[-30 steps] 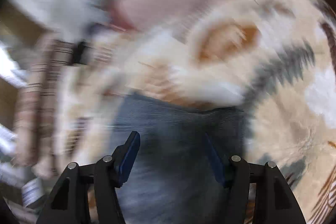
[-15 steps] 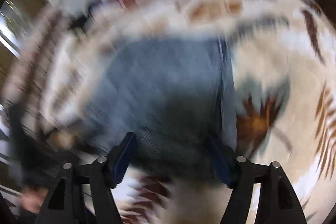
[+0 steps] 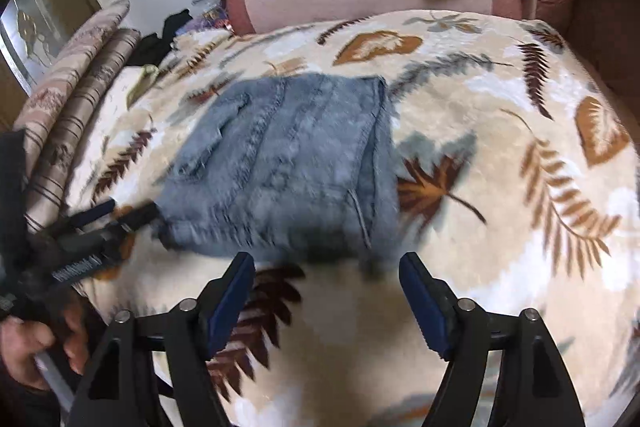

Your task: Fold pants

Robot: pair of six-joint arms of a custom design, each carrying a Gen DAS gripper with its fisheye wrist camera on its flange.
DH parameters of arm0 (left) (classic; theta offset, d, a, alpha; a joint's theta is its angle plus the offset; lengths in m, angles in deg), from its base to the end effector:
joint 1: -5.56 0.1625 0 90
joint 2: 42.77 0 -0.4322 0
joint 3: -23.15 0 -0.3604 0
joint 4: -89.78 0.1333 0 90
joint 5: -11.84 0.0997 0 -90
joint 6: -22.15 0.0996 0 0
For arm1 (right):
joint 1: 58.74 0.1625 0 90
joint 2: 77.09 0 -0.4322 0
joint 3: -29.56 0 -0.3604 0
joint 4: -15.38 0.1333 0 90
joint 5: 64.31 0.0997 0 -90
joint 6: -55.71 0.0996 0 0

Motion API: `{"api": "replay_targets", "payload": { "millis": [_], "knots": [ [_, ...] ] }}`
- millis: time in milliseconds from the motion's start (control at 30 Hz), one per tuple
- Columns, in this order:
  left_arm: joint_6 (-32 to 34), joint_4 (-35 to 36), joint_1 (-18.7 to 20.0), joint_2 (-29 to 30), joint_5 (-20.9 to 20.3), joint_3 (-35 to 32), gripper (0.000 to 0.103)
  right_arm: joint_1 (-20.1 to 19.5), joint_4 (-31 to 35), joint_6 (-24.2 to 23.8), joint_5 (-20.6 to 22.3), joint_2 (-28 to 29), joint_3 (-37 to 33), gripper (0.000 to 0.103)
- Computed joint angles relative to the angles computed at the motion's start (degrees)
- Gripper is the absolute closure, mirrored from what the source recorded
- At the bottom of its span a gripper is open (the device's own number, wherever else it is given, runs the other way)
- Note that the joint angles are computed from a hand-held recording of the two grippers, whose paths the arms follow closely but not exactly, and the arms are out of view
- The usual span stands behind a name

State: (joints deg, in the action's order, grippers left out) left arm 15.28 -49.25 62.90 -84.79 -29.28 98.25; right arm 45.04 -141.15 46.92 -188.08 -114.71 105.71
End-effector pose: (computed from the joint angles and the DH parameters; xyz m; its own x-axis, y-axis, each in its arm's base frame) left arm -0.2223 -0.7328 0.2195 -0.7227 0.0825 -0.6863 0.4356 0.8253 -0.3595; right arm 0.2546 -0.7110 0.1755 -0.8272 -0.0762 0.5568 -0.3407 0.8559 -0.3890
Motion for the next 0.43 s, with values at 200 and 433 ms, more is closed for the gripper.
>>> {"api": "replay_targets", "payload": {
  "millis": [200,433],
  "knots": [
    [0.7,-2.8,-1.4,-0.6,-3.3,1.1,0.007,1.1,-1.3,-4.3,-6.6,0.0,1.2,0.02],
    [1.6,-2.5,-1.6,1.4,-5.6,-2.1,0.0,1.0,-0.5,-4.0,-7.6,-0.3,0.5,0.02]
  ]
}}
